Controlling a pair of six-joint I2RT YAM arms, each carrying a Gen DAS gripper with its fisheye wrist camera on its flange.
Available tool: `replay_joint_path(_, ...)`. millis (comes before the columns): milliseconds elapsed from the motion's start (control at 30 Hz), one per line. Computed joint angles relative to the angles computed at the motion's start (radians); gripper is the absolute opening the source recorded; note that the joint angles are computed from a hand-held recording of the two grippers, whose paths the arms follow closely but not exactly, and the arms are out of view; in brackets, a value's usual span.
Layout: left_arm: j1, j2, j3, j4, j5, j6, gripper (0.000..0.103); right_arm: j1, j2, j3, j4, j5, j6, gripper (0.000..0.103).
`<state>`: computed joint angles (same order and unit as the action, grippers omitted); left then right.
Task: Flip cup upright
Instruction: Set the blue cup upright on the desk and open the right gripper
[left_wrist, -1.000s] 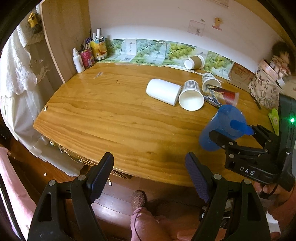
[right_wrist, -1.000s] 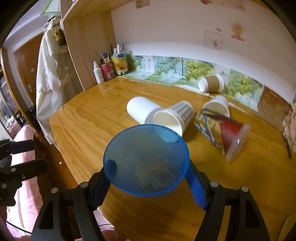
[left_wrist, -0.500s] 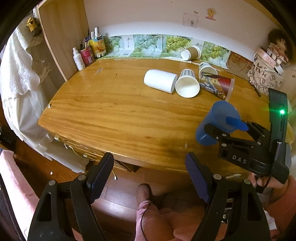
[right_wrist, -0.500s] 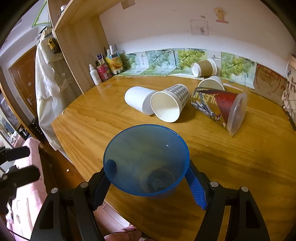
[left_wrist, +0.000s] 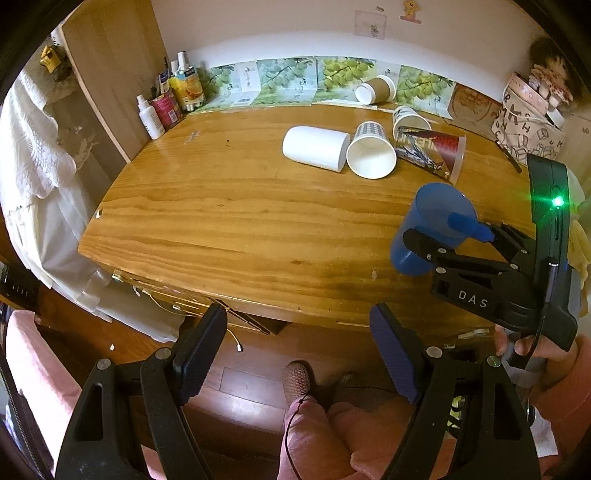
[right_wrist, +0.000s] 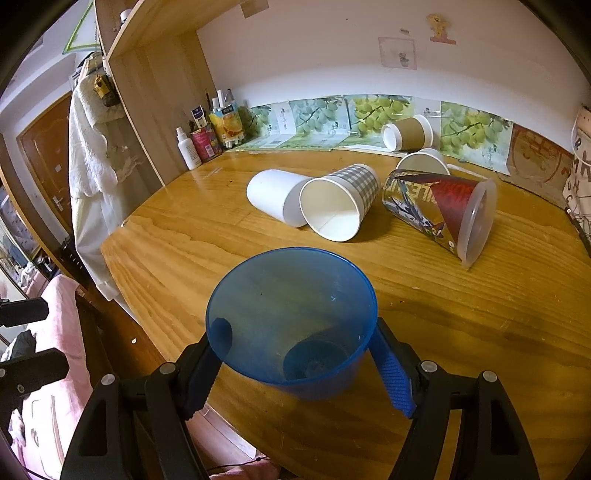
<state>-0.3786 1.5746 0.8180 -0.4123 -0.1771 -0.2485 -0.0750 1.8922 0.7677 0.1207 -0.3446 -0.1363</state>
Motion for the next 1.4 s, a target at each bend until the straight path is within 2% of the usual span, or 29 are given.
replay_joint_path(233,0.032,0.032,0.038,-0.020,0.062,0.066,0.082,0.031,0.004,0.012,-0.026,0.051,0.019,0.082)
replay_joint_path(433,0.076,0.042,0.044,-0.006,0.123,0.158,0.082,0.077,0.001,0.011,-0.025,0.139,0.043,0.082)
replay_joint_path(733,0.191,0.035,0.003,0.026,0.247,0.307,0.082,0.137,-0.047,-0.074,-0.008,0.312,0.214,0.085)
replay_joint_path(900,0.256,0.062,0.019,-0.003,0.318,0.373,0.082,0.189,-0.123,-0.149,-0.048,0.413,0.331,0.085)
replay_joint_path(967,0.267,0.052,0.010,0.012,0.328,0.387,0.082,0.214,-0.179,-0.185,-0.080,0.453,0.386,0.085)
replay_joint_path(1100,0.284,0.013,0.019,-0.016,0.351,0.386,0.082,0.294,-0.357,-0.230,-0.232,0.532,0.487,0.085)
replay_joint_path(1200,0.299,-0.038,0.040,-0.057,0.392,0.342,0.082,0.318,-0.503,-0.227,-0.361,0.520,0.571,0.086)
replay_joint_path(1267,0.316,-0.077,0.056,-0.080,0.435,0.305,0.082,0.331,-0.573,-0.199,-0.455,0.521,0.596,0.094)
replay_joint_path(1300,0.316,-0.092,0.061,-0.086,0.443,0.291,0.082,0.350,-0.626,-0.179,-0.511,0.558,0.607,0.102)
replay_joint_path(1400,0.308,-0.155,0.074,-0.101,0.432,0.270,0.082,0.379,-0.706,-0.127,-0.621,0.620,0.620,0.103)
